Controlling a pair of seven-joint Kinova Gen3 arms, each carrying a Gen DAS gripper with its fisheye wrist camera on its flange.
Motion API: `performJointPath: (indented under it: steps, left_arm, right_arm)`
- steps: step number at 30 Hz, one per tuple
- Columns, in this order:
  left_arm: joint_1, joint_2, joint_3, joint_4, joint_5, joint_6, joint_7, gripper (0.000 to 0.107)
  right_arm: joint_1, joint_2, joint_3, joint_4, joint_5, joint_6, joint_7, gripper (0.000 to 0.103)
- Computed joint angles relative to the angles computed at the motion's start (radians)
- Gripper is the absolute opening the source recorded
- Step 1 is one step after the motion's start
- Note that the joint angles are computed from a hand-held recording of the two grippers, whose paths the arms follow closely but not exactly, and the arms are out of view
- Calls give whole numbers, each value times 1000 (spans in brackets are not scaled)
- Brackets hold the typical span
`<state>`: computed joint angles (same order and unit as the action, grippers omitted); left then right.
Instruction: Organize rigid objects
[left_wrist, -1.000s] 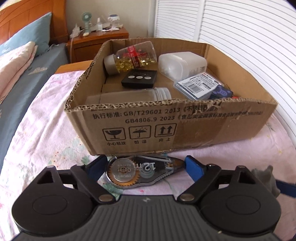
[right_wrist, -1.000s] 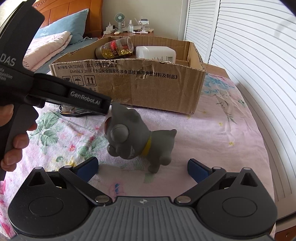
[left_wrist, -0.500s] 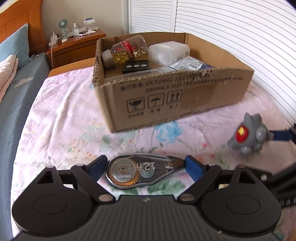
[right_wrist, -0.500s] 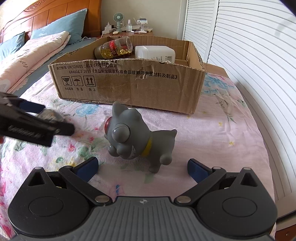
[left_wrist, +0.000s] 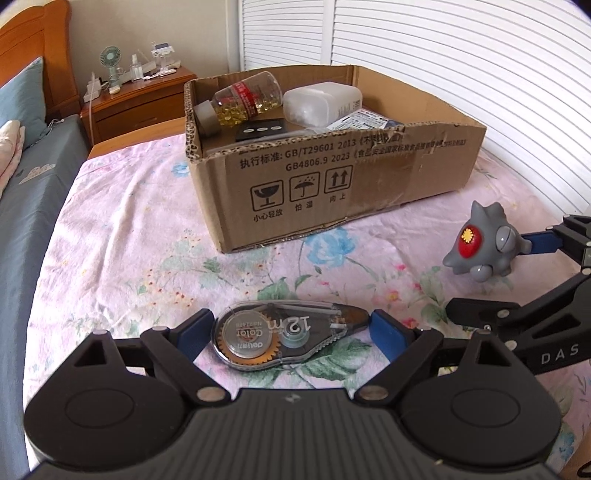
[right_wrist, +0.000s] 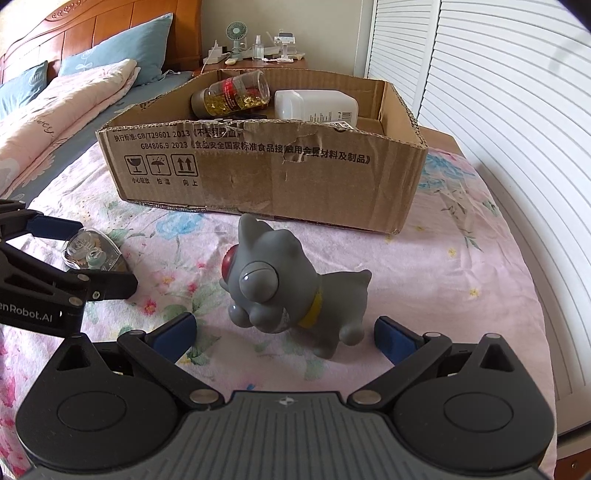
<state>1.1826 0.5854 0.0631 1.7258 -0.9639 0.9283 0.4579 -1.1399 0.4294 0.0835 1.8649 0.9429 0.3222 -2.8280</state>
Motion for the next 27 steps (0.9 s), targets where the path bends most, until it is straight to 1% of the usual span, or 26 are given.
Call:
performJointPath:
  steps: [3,5,7,9,12,15,18,19,20,22,24,25,27]
  left_arm:
    - [-7,5,8,-30,44,29,-10,92]
    - [-7,8,7,-48,70,45,-5,92]
    - [-8,11,7,-66,95,61,-1,92]
    - [5,8,-5,-54,84,46,34,92]
    - [9,16,-9,-60,80,57,44,93]
    - [13,14,-13,-52,66,50,65,93]
    - [15,23,-8,-59,56,63,50,92]
    - [15,27,-6,-63,55,70,39,90]
    - [17,30,-5,-68,55,79,30,90]
    - [15,19,-7,-49,45,58,39,89]
    - [7,-2,-7,-18,28,19,49,89]
    - [-1,-10,-3,-8,26,7,43,89]
    - [-5,-21,3,1,16,9,17,89]
  right_arm:
    - [18,0,-18,-9,-24,9,24,103]
    - [24,-4,-13,-6,-33,-11,18,103]
    - [11,-11,15,3,-27,-41,-7,103]
    - [4,-18,33,9,-28,-67,-14,102]
    - [-26,-20,83,16,-33,-105,-32,100]
    - [-6,-18,78,6,-96,-117,9,94]
    - [54,-14,25,-9,-190,-113,86,86]
    - [51,-10,28,-13,-209,-107,96,83]
    - [32,-8,49,-14,-211,-105,95,81]
    - [22,-9,57,-19,-240,-97,123,80]
    - [2,-9,77,-24,-256,-88,137,78]
    - [13,-12,64,-28,-269,-82,160,78]
    - [44,-20,30,-36,-298,-67,211,78]
